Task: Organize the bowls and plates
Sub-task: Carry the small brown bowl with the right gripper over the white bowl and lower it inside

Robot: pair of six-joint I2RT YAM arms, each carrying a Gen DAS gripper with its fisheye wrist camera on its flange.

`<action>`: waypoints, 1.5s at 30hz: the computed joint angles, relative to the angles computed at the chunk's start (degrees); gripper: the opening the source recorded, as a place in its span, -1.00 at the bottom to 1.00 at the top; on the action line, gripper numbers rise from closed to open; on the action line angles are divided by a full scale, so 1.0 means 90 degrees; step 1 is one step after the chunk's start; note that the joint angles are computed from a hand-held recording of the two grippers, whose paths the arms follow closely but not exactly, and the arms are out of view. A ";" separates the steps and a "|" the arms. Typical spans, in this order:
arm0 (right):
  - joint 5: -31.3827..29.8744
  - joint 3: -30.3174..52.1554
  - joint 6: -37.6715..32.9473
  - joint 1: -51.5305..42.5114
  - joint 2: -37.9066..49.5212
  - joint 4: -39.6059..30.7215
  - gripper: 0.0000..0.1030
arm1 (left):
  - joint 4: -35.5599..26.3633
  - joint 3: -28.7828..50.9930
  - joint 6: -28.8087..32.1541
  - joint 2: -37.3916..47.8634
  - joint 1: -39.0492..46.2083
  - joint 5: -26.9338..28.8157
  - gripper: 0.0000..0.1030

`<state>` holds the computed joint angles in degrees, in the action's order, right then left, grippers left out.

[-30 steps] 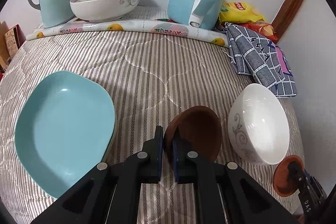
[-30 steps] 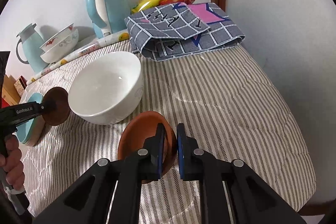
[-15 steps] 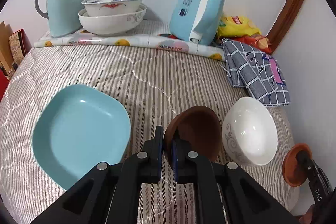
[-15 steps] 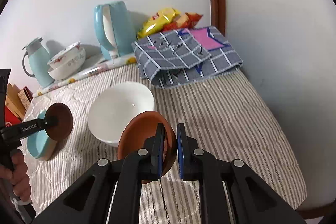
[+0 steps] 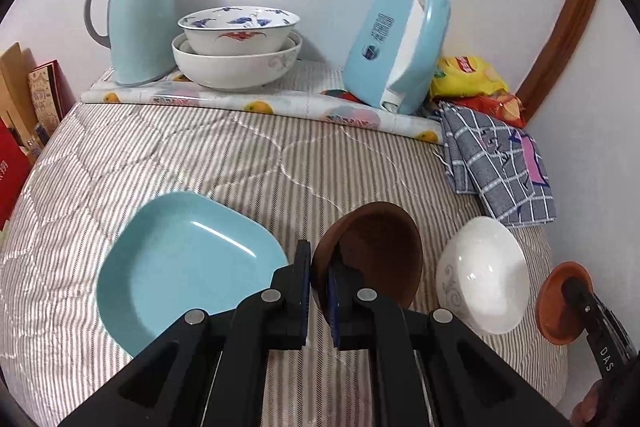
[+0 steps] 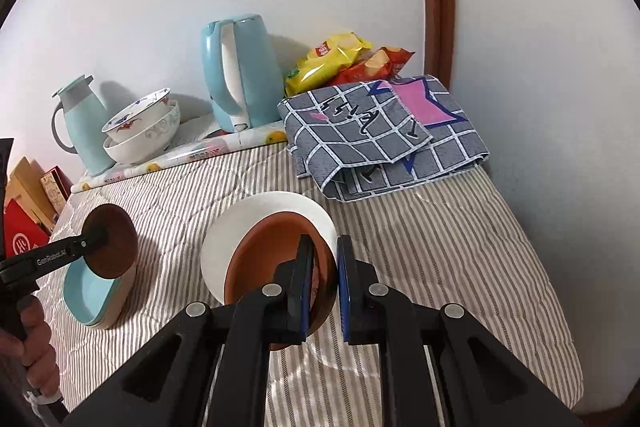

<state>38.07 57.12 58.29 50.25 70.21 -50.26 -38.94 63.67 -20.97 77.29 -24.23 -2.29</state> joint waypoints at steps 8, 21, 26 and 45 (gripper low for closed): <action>-0.0387 0.0124 -0.0614 -0.0401 0.0595 0.0678 -0.78 | 0.0091 0.0186 0.0172 0.0291 0.0439 0.0094 -0.85; -0.1010 0.0185 -0.1211 -0.0975 0.1567 0.1490 -0.78 | 0.0226 0.0463 0.0259 0.0875 0.0743 0.0210 -0.85; -0.1236 0.0179 -0.1375 -0.1135 0.1800 0.1706 -0.78 | 0.0272 0.0519 0.0252 0.1063 0.0744 0.0188 -0.85; -0.1573 0.0317 -0.1708 -0.1467 0.2219 0.1784 -0.79 | 0.0401 0.0561 0.0256 0.1363 0.0761 0.0315 -0.85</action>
<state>23.91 59.97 42.92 37.05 90.18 -34.20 -35.33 68.72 -18.67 89.56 -17.38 0.55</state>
